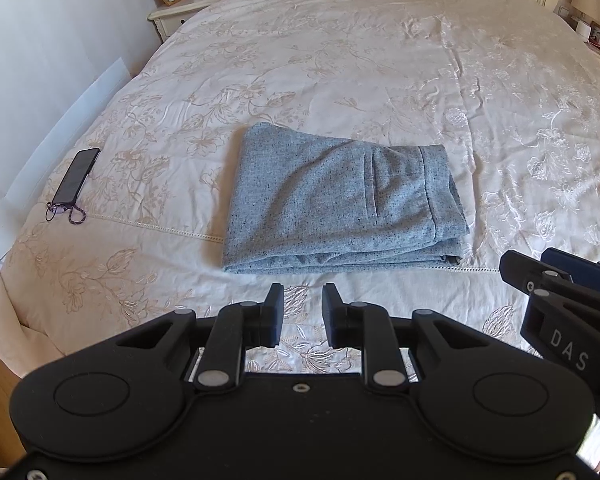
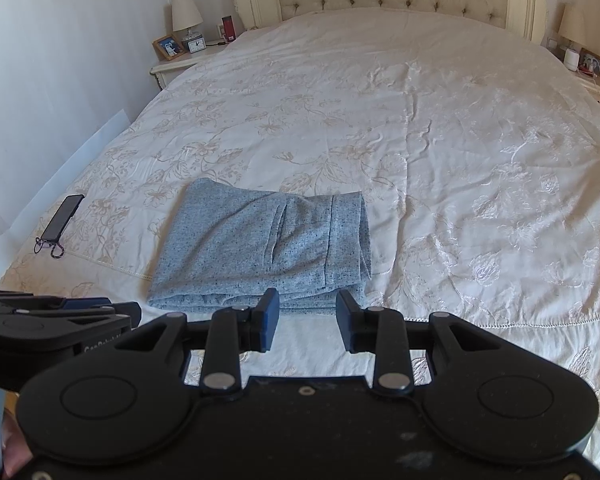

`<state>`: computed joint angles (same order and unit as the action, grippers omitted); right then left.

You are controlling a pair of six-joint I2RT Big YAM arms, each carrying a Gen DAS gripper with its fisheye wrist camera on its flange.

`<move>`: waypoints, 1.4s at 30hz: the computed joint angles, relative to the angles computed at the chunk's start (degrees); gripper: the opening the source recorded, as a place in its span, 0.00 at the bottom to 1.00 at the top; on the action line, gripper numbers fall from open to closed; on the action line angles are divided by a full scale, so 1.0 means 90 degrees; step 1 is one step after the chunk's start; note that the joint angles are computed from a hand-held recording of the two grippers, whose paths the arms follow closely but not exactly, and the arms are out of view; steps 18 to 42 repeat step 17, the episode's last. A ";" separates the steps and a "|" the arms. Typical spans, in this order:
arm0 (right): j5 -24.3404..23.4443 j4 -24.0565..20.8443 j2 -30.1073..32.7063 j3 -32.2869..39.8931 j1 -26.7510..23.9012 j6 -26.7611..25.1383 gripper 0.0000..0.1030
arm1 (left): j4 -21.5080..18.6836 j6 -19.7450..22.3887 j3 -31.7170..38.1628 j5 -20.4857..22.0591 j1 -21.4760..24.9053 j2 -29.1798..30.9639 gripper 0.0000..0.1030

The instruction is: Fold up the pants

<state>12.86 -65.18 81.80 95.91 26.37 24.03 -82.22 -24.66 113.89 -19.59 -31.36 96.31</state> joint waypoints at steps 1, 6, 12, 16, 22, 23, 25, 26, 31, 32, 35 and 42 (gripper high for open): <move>-0.0012 0.0009 0.0000 -0.0004 -0.0005 -0.0005 0.33 | -0.0002 -0.0005 0.0018 -0.0007 -0.0001 0.0014 0.30; -0.0068 0.0036 0.0002 -0.0006 -0.0037 -0.0043 0.33 | -0.0030 -0.0029 0.0068 -0.0032 -0.0015 0.0052 0.30; -0.0107 0.0072 -0.0015 -0.0026 -0.0072 -0.0075 0.33 | -0.0053 -0.0033 0.0115 -0.0037 -0.0027 0.0081 0.30; -0.0139 0.0084 -0.0025 -0.0039 -0.0094 -0.0078 0.33 | -0.0047 -0.0040 0.0165 -0.0054 -0.0054 0.0118 0.30; -0.0150 0.0091 -0.0030 -0.0045 -0.0100 -0.0079 0.33 | -0.0043 -0.0038 0.0175 -0.0049 -0.0062 0.0124 0.30; -0.0150 0.0091 -0.0030 -0.0045 -0.0100 -0.0079 0.33 | -0.0043 -0.0038 0.0175 -0.0049 -0.0062 0.0124 0.30; -0.0150 0.0091 -0.0030 -0.0045 -0.0100 -0.0079 0.33 | -0.0043 -0.0038 0.0175 -0.0049 -0.0062 0.0124 0.30; -0.0150 0.0091 -0.0030 -0.0045 -0.0100 -0.0079 0.33 | -0.0043 -0.0038 0.0175 -0.0049 -0.0062 0.0124 0.30; -0.0150 0.0091 -0.0030 -0.0045 -0.0100 -0.0079 0.33 | -0.0043 -0.0038 0.0175 -0.0049 -0.0062 0.0124 0.30; -0.0150 0.0091 -0.0030 -0.0045 -0.0100 -0.0079 0.33 | -0.0043 -0.0038 0.0175 -0.0049 -0.0062 0.0124 0.30; -0.0150 0.0091 -0.0030 -0.0045 -0.0100 -0.0079 0.33 | -0.0043 -0.0038 0.0175 -0.0049 -0.0062 0.0124 0.30; -0.0150 0.0091 -0.0030 -0.0045 -0.0100 -0.0079 0.33 | -0.0043 -0.0038 0.0175 -0.0049 -0.0062 0.0124 0.30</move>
